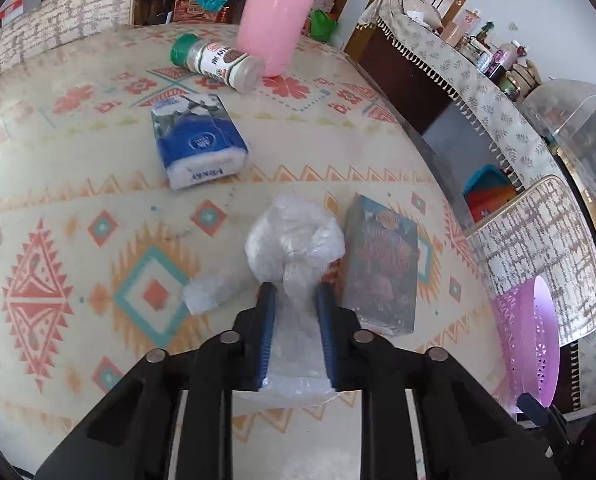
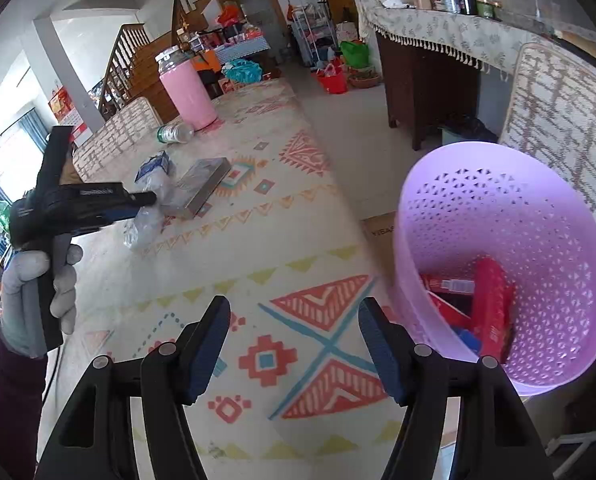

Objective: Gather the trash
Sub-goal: 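Grasp the clear plastic bag with the left tool while the right grasps the JOJO box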

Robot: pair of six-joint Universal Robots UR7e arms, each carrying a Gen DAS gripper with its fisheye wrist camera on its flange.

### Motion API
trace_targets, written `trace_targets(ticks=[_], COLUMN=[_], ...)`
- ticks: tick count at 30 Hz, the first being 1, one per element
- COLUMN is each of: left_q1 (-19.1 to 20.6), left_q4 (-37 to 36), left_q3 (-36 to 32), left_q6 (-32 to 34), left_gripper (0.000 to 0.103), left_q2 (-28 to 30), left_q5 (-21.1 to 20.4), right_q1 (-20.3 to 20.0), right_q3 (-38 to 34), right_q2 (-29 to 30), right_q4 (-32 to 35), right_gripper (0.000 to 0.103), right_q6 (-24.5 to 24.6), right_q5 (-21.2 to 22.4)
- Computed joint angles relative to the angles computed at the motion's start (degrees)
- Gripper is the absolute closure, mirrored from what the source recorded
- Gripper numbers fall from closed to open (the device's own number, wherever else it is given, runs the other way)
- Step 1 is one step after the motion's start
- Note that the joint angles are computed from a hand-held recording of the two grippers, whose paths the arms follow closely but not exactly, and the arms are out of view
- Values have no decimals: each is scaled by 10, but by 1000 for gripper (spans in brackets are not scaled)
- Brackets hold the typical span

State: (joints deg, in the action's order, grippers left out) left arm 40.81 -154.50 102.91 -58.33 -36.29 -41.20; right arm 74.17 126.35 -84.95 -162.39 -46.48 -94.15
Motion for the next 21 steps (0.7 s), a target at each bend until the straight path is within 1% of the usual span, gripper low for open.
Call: trace_targets(ticks=[2,4,8,10,12,15,18,21], left_q1=[-5,-18,-54,-68,-81,-90,-89,-87], left_q4=[11,18,32,33,31,37,14,-20], left_q3=[5,25,77,99,120,141,160,179], left_q6=[-10,-35,-82,-100,-114,-131,-128,-119], left_gripper=[89,90,90,90,90,90,90,89], left_q2=[-4,-19,-47,-57,-66,-75,-82,-88], left_q5=[0,-4,5,7,11,19,18,15], right_q1=[6,14,33,46,59,78,99,120], right_q3=[1,2,-2,-9,-20,-52,-83,-112], right_q2=[5,10,28,48,70,110,148,186], right_q4=[0,0,-1,0,3,31,43,30], right_gripper=[32,32,32,32,32,32,30,27], right_q6=[1,1,5,12,26,65,105,136], right_q5=[-4,-7,-14,-21,-28,-33,-40,-55])
